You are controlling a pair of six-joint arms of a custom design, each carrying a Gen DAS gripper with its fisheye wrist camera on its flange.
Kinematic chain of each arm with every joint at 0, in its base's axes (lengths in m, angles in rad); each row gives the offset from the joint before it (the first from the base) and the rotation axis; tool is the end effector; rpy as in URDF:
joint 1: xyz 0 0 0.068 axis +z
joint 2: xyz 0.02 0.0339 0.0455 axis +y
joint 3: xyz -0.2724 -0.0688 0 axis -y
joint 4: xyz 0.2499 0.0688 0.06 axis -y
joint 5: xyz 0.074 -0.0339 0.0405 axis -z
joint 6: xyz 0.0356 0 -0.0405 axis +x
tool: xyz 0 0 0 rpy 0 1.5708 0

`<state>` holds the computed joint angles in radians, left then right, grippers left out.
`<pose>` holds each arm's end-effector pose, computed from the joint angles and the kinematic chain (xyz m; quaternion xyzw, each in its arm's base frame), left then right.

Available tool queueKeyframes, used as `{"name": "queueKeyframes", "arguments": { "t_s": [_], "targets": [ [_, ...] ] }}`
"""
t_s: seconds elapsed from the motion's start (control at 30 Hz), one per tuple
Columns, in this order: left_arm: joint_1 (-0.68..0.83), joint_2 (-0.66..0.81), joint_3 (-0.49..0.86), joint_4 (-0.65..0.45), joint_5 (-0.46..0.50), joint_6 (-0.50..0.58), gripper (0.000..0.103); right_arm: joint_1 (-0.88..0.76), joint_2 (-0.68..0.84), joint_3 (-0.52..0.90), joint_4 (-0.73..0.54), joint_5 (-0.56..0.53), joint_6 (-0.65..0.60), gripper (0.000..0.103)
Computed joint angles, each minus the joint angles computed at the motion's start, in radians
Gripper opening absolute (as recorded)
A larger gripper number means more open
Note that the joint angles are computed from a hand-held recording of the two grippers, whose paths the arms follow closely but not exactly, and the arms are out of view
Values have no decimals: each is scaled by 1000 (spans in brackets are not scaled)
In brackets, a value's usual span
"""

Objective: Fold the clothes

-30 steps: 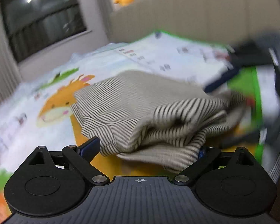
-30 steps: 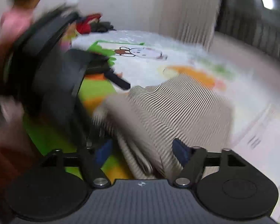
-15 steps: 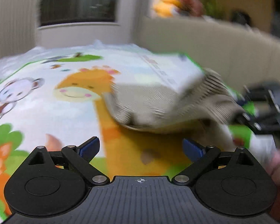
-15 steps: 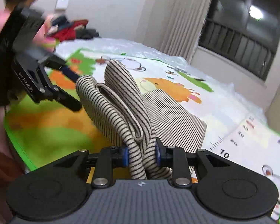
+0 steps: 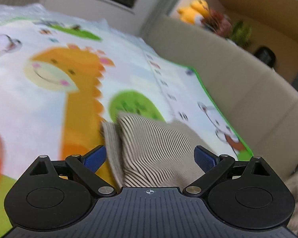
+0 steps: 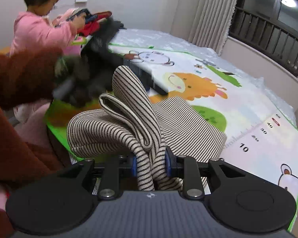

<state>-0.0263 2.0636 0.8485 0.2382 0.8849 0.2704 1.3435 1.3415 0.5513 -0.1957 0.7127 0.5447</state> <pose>0.3453 -0.0366 0.0601 0.2516 0.8361 -0.3742 0.3123 0.0750 0.2211 0.1593 -0.2563 0.8659 0.0229 0.4290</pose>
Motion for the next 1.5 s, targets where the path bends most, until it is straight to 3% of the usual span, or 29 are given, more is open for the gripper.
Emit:
{"name": "queueKeyframes", "arguments": {
  "t_s": [0.17,0.23,0.33,0.43,0.53,0.57,0.63,0.73,0.83,0.9,0.97,1.1,1.23,1.33,1.5],
  "targets": [
    [-9,33,-3,-11,-89,120,98,-167,-82,33,-2,-100,-193,25],
    [39,30,16,-27,-82,121,98,-317,-68,48,58,-229,-304,25],
    [118,10,42,-67,-43,114,98,-534,62,95,185,-410,-441,27],
    [180,-49,15,-80,40,113,98,-698,280,181,282,-528,-494,29],
    [202,-121,-37,-98,159,155,99,-787,454,235,378,-580,-494,43],
    [191,-141,-56,-92,191,165,100,-804,479,227,427,-591,-477,55],
    [137,-167,-91,-49,210,152,100,-828,477,190,494,-608,-431,64],
    [20,-165,-120,49,169,94,100,-826,431,131,527,-571,-416,68],
    [-111,-106,-115,185,-49,0,99,-768,343,55,559,-420,-412,68],
    [-162,-45,-86,254,-194,-51,96,-697,282,0,608,-242,-430,61],
    [-174,22,-29,266,-286,-112,96,-628,217,-65,688,-104,-451,41],
    [-134,104,52,231,-236,-219,101,-595,129,-147,753,-158,-347,40],
    [-127,84,36,242,-286,-230,102,-641,389,-108,821,-234,-259,41],
    [-103,-26,-68,319,-318,-219,100,-686,561,-113,978,-270,-198,45],
    [-71,-124,-165,461,-100,-281,99,-718,565,-138,1031,-304,-192,51]
  ]
}}
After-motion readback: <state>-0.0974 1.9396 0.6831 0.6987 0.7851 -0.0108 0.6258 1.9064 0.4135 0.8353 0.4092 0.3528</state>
